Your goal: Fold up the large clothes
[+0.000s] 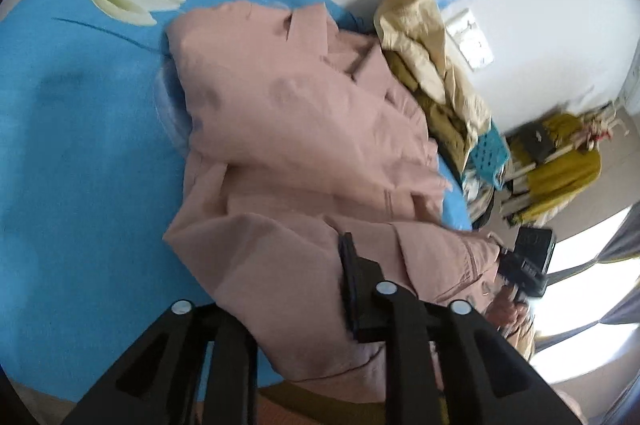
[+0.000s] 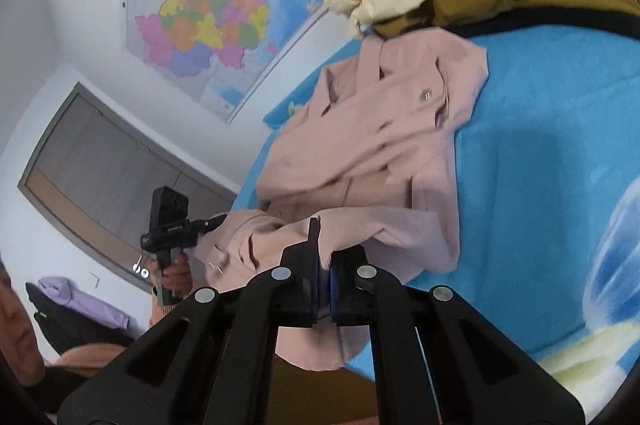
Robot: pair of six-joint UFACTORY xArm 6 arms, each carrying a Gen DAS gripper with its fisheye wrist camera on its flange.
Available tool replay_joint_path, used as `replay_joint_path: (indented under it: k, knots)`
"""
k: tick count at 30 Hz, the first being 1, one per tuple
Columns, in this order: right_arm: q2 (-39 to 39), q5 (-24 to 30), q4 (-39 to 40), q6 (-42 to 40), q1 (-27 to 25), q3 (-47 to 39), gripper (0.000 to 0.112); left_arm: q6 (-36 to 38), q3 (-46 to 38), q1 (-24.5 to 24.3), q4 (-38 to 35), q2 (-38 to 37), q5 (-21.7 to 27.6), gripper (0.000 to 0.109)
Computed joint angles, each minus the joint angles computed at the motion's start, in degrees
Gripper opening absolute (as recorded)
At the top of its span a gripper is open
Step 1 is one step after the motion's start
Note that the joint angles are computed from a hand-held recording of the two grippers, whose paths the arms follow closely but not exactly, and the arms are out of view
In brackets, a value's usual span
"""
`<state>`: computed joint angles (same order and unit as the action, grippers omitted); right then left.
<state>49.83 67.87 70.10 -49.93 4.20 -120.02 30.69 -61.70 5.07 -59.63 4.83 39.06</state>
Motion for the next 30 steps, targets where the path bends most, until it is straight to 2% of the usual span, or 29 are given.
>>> replay_joint_path:
  k: [2,4,5,6,7,9,11,12,13,16,17,18,19,20,21,26,30]
  knots:
    - [-1.5,0.6,-0.2,-1.3,-0.4,2.8,0.007,2.2,1.9,0.4,-1.4,-0.9,0.7,0.027]
    - [-2.7,0.2,-1.2,-1.9,-0.7,5.3,0.013,5.0,4.1,1.3,-3.6,-2.1,3.1,0.04]
    - [-3.2,0.6,-1.7,-2.1,-0.8,6.6,0.016,6.1,5.2,1.5,-4.3,-2.7,3.7,0.042]
    - [-3.6,0.5,-2.4,-2.1,-0.8,7.5,0.028,7.3,7.0,1.3,-4.7,-3.8,3.7,0.045]
    - [-4.2,0.4,-3.2,-2.0,-0.7,8.9,0.046,8.4,8.2,1.1,-5.2,-4.5,3.7,0.048]
    - [-5.6,-1.2,-5.4,-2.0,-0.1,11.6,0.062,12.4,10.7,1.0,-7.7,-6.4,4.6,0.05]
    - [-6.2,-1.1,-6.3,-3.1,0.2,13.2,0.065,16.4,13.5,0.6,-10.0,-8.9,5.4,0.059]
    - [-6.7,-1.3,-7.4,-3.4,0.4,14.2,0.072,17.4,14.4,0.2,-10.4,-9.7,5.1,0.062]
    - [-7.0,-1.6,-8.0,-3.7,0.6,14.9,0.075,18.8,15.6,-0.2,-10.9,-10.7,5.1,0.064]
    - [-8.0,-0.2,-7.1,-7.1,0.7,17.8,0.079,21.1,17.5,-1.0,-12.0,-12.1,6.1,0.066]
    - [-8.7,-0.3,-7.3,-8.7,0.9,19.0,0.079,21.7,17.8,-1.1,-12.6,-12.5,6.9,0.066]
    - [-9.8,-1.2,-8.2,-10.1,1.6,20.6,0.074,22.3,18.4,-1.0,-13.5,-13.3,7.7,0.066]
    - [-10.5,-2.3,-9.1,-10.8,2.2,21.7,0.052,22.0,18.4,-1.2,-14.0,-13.8,7.6,0.066]
    - [-11.0,-3.1,-10.1,-11.5,2.9,22.4,0.035,21.8,18.5,-1.4,-14.2,-14.3,7.2,0.065]
    - [-11.4,-4.4,-10.7,-11.7,3.4,22.7,0.006,21.7,18.3,-1.5,-14.8,-15.1,6.5,0.062]
    - [-10.4,-3.3,-2.2,-10.5,1.4,18.2,0.006,17.6,13.4,-0.2,-15.1,-13.4,6.7,0.045]
    - [-7.8,-1.6,-0.4,-6.9,-0.4,13.4,0.006,12.2,10.7,-0.2,-13.2,-9.9,5.2,0.02]
